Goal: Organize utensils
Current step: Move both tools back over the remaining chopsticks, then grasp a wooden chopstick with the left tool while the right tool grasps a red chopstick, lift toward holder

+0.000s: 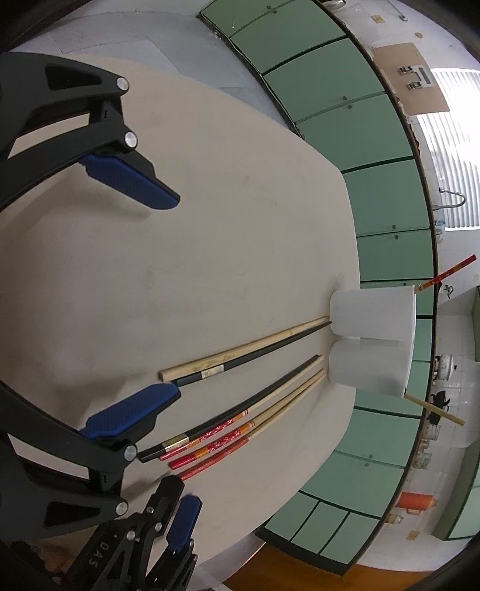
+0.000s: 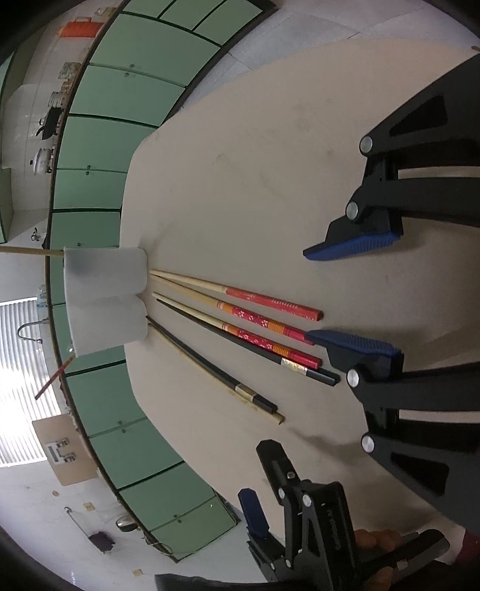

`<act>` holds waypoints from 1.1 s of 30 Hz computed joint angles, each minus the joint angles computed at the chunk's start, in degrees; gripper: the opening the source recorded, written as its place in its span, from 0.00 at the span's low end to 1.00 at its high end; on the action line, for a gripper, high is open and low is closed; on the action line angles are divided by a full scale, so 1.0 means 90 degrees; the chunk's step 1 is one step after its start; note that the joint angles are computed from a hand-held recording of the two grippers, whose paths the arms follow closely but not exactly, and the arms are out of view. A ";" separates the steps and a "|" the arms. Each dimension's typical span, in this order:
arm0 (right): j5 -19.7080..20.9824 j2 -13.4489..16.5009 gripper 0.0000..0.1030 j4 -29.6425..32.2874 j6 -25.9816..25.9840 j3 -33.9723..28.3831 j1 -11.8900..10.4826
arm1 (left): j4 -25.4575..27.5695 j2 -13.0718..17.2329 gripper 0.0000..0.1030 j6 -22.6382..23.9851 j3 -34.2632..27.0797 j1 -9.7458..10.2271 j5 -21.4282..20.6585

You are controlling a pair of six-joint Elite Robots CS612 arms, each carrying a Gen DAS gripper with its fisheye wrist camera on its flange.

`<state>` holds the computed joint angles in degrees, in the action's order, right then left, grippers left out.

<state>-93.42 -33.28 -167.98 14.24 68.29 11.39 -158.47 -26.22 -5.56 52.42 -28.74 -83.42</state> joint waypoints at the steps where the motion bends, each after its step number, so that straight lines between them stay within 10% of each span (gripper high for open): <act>1: -0.0066 0.0016 0.34 0.0006 -0.0041 -0.0023 0.0018 | 0.0016 0.0005 0.90 0.0009 -0.0006 -0.0003 -0.0020; 21: -0.0173 0.0108 0.17 -0.0131 -0.0196 -0.0114 -0.0001 | 0.0647 0.0166 0.90 0.0016 -0.0339 -0.0030 -0.0060; 33: -0.0143 0.0056 0.17 -0.0202 -0.0155 -0.0005 -0.0028 | 0.0477 0.0117 0.61 -0.0106 -0.0241 0.0037 0.0007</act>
